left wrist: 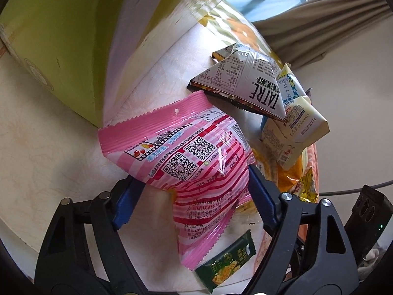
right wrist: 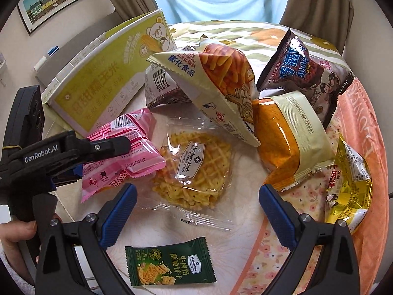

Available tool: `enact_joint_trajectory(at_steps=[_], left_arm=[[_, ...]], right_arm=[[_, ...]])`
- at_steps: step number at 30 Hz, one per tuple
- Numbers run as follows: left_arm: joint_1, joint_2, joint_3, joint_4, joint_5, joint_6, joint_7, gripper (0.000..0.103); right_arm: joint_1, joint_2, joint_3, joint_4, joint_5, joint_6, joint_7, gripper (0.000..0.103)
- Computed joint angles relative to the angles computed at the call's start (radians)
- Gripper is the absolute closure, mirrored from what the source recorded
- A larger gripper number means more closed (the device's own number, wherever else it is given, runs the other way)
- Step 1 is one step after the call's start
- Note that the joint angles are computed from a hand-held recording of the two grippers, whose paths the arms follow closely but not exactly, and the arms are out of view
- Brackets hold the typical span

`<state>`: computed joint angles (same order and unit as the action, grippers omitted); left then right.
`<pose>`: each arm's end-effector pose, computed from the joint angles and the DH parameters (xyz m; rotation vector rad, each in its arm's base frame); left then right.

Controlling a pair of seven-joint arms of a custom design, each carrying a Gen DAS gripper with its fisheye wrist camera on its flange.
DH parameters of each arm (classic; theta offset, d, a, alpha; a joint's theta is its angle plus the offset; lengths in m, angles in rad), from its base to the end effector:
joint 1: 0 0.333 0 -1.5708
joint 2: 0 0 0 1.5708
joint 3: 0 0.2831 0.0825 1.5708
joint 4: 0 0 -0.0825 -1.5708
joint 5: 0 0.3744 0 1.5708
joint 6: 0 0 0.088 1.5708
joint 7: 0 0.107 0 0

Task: Organize snacks
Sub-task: 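Grasp the pink striped packet with the left tool and lift it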

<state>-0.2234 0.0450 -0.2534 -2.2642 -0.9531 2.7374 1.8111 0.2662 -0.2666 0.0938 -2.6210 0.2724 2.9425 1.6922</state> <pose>0.4954 -0.2199 0.3486 2.0726 -1.8765 0.9324 0.4362 0.1451 0.3800 -1.8115 1.8263 -0.2820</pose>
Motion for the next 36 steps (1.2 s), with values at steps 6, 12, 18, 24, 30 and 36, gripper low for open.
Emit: enact_joint_trajectory(at_steps=[6, 12, 18, 24, 30, 36], left_arm=[[-0.005, -0.028, 0.006, -0.023, -0.059, 0.005, 0.047, 0.036], [-0.018, -0.078, 0.026, -0.061, -0.089, -0.006, 0.063, 0.037], [-0.044, -0.147, 0.05, -0.111, -0.037, -0.001, 0.047, 0.037], [-0.069, -0.203, 0.082, -0.157, 0.067, 0.019, 0.001, 0.037], [-0.083, -0.234, 0.113, -0.196, 0.154, 0.009, -0.023, 0.037], [-0.098, -0.233, 0.134, -0.212, 0.164, -0.006, -0.011, 0.037]], right_arm=[[0.013, 0.035, -0.009, 0.025, 0.017, 0.006, -0.016, 0.004], [0.023, 0.07, -0.01, 0.047, 0.031, 0.012, -0.029, 0.004], [0.024, 0.096, -0.004, 0.065, 0.028, 0.017, -0.027, 0.004], [0.027, 0.117, -0.001, 0.081, 0.018, 0.015, -0.027, 0.004], [0.016, 0.119, 0.005, 0.079, -0.012, 0.02, 0.009, 0.004], [-0.024, 0.173, 0.027, 0.139, -0.118, -0.003, 0.157, 0.004]])
